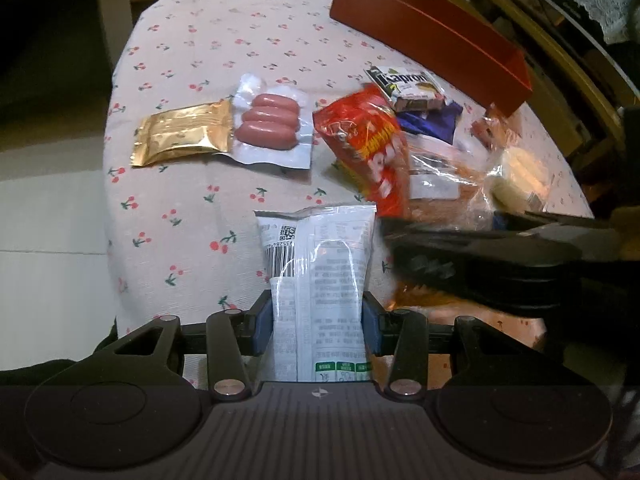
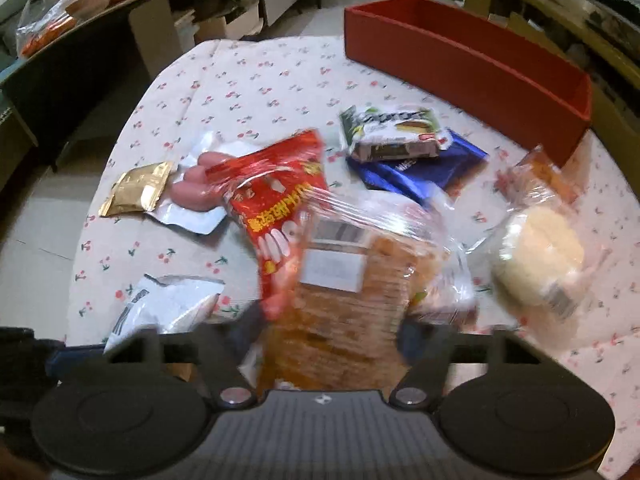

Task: Organize snacks
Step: 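Grasp the brown bread bag with the right gripper while the left gripper lifts the white packet, then carry the white packet and brown bread bag with both grippers over the red box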

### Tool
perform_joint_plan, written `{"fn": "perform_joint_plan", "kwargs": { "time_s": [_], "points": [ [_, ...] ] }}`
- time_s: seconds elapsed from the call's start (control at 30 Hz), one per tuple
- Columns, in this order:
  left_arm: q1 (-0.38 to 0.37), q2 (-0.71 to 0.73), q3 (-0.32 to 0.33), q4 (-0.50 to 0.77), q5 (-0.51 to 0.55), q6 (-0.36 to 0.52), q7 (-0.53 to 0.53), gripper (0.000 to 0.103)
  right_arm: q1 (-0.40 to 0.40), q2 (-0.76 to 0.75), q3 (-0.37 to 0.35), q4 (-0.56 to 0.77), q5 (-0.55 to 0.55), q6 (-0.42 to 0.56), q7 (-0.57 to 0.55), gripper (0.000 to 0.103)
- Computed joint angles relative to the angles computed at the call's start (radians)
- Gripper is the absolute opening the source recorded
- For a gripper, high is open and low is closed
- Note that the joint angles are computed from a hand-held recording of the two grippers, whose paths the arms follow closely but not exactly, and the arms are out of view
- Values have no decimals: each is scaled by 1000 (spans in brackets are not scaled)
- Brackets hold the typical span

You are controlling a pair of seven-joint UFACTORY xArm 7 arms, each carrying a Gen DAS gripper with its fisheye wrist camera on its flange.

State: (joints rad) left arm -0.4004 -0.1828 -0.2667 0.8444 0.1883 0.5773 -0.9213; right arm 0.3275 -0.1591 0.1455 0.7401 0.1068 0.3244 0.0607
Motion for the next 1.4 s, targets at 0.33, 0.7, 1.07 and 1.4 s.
{"fn": "perform_joint_plan", "kwargs": {
  "time_s": [0.33, 0.7, 1.07, 1.4],
  "points": [
    [-15, 46, -4, 52, 31, 17, -1, 52, 24, -115, -116, -59, 300, 90, -251, 35],
    [-29, 95, 0, 123, 73, -8, -22, 51, 58, -204, -164, -95, 451, 89, -382, 34],
    [-44, 196, 25, 286, 150, -6, -4, 50, 52, -180, -206, -42, 566, 77, -445, 32],
    [-83, 326, 79, 436, 167, 18, 37, 50, -44, -55, -179, 64, 605, 113, -466, 31]
  ]
}}
